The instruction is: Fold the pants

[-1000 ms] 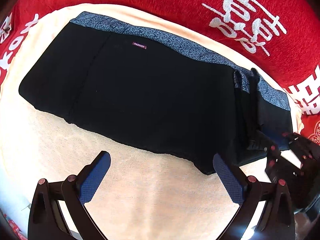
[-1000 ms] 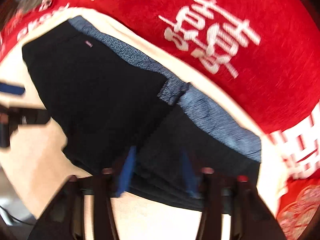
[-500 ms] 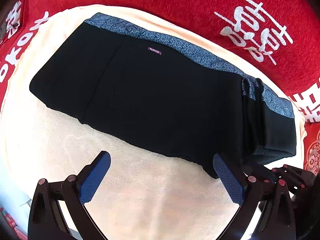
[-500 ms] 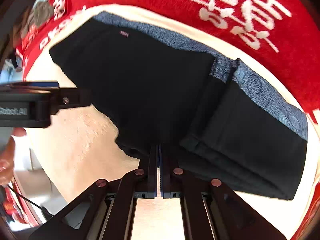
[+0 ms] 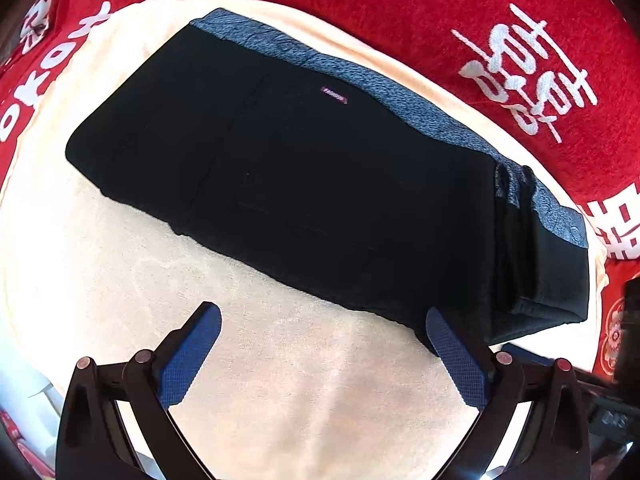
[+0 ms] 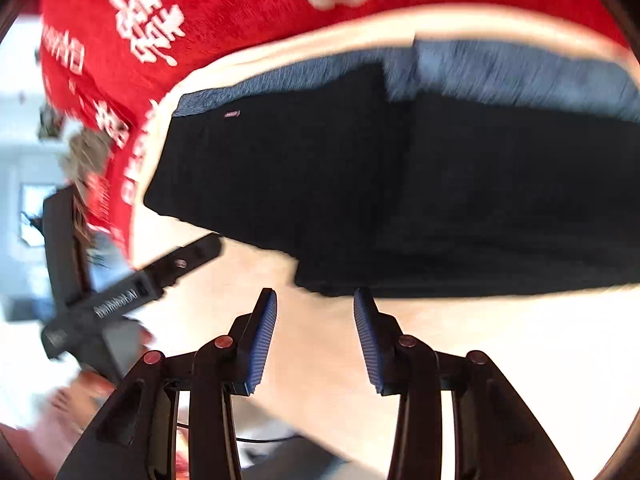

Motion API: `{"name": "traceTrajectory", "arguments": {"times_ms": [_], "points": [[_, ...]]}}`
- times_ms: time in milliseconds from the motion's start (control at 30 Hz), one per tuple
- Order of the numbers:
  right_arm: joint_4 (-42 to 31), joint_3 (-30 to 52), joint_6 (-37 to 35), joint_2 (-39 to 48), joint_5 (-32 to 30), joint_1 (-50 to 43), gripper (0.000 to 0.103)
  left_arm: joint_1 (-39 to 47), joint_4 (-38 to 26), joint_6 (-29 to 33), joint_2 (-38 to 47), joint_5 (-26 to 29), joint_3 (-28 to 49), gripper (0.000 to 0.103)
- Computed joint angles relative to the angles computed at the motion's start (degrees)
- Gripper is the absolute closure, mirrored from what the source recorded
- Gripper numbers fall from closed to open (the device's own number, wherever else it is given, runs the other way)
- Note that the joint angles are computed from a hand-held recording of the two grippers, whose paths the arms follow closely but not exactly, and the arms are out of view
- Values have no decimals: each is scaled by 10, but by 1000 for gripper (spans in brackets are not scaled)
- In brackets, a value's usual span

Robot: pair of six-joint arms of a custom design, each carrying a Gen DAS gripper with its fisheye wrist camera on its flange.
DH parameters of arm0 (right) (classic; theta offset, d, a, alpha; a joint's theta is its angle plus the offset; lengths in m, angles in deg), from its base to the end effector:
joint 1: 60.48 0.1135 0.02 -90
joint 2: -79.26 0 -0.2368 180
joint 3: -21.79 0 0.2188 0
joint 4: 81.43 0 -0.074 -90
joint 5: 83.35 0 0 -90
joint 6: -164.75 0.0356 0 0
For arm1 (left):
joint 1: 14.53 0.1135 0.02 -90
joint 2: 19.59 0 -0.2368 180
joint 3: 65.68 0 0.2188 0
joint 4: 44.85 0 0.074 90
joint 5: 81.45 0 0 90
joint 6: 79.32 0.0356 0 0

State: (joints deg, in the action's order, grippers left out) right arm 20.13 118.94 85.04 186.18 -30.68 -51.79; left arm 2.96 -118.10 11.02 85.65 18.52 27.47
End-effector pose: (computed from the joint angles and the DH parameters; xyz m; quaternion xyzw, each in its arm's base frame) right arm 0.3009 0.0678 0.2007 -0.0082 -0.9473 -0.3181 0.0382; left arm 0.2928 0.0858 0.1874 -0.1449 0.9848 -0.0795 0.0535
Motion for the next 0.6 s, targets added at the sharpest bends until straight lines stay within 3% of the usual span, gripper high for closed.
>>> {"name": "traceTrajectory", "arguments": {"times_ms": [200,300,333,500,600], "points": [[204,-157,230,-24,-80,-16,60,13,-5,16,-11,-4,-4,0],[244,-209,289,-39,-89,-27,89,18,-3,19,-8,-5,-4,0],[259,-223,301,-46,-93,-29,91,19,-3,19,-7,-6,-5,0],[193,-190,239,-46,-50,-2,95,25,-2,20,-7,-2,-9,0],[86,-109,161,-11,-9,15,95,32,-4,24,-6,6,-11,0]]}}
